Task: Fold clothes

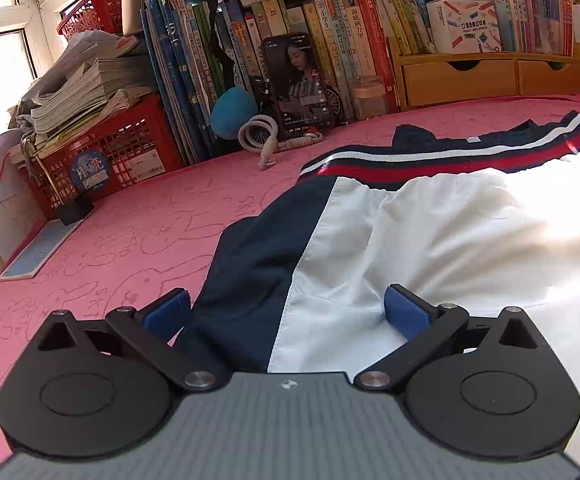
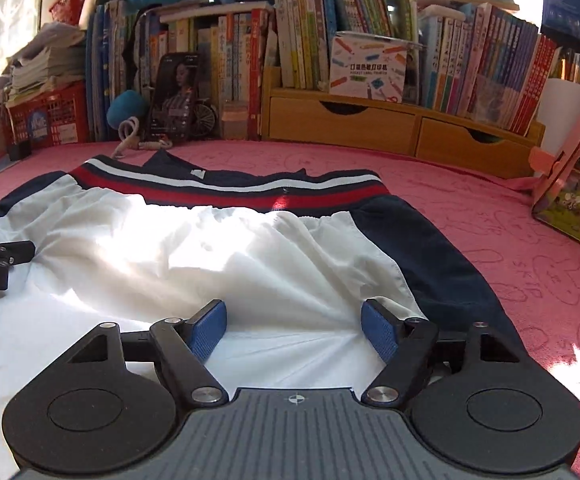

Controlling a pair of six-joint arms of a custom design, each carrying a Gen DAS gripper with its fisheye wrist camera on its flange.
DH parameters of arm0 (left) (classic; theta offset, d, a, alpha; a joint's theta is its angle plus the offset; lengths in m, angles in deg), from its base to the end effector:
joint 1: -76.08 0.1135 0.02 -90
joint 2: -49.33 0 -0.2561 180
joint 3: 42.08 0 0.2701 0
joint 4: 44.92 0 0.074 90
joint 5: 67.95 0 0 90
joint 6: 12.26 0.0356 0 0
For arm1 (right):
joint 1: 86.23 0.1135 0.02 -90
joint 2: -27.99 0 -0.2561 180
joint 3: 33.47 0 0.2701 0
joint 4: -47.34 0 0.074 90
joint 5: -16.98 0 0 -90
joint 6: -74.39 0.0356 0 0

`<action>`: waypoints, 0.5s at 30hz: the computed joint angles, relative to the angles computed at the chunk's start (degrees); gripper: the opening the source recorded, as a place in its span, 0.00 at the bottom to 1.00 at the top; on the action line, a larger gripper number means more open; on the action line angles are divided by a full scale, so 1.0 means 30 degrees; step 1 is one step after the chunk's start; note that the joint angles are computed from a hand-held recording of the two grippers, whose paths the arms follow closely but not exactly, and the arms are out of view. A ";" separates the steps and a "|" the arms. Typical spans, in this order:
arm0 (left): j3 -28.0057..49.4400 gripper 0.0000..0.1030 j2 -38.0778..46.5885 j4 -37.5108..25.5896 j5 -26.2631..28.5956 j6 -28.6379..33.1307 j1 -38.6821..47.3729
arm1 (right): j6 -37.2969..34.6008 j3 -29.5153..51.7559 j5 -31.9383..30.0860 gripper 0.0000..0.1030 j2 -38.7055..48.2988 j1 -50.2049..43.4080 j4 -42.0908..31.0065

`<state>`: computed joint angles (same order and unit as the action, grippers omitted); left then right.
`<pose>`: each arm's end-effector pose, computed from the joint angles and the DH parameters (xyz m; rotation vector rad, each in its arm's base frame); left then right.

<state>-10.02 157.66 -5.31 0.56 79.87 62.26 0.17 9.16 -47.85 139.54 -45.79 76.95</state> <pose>0.2464 -0.0472 0.0303 0.0960 2.1729 0.2980 0.2331 0.1788 0.0324 -0.2392 2.1688 0.0570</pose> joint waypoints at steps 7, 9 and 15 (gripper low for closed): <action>-0.0943 1.00 -0.0294 0.1007 0.0288 0.0692 0.1036 | 0.0814 -0.0556 0.3869 0.73 -0.0291 0.0334 -0.0411; -0.1428 1.00 -0.1187 0.0623 0.0821 0.0828 0.1650 | 0.1723 -0.1094 0.3010 0.80 -0.0780 -0.0848 -0.0540; -0.3934 0.98 -0.5803 0.0687 0.1216 0.2042 0.1879 | 0.3620 -0.3077 -0.0329 0.88 -0.3148 -0.3779 -0.0229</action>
<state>-21.82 140.26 -3.24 4.21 86.00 67.89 11.03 -0.07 -48.83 130.10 -57.12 76.26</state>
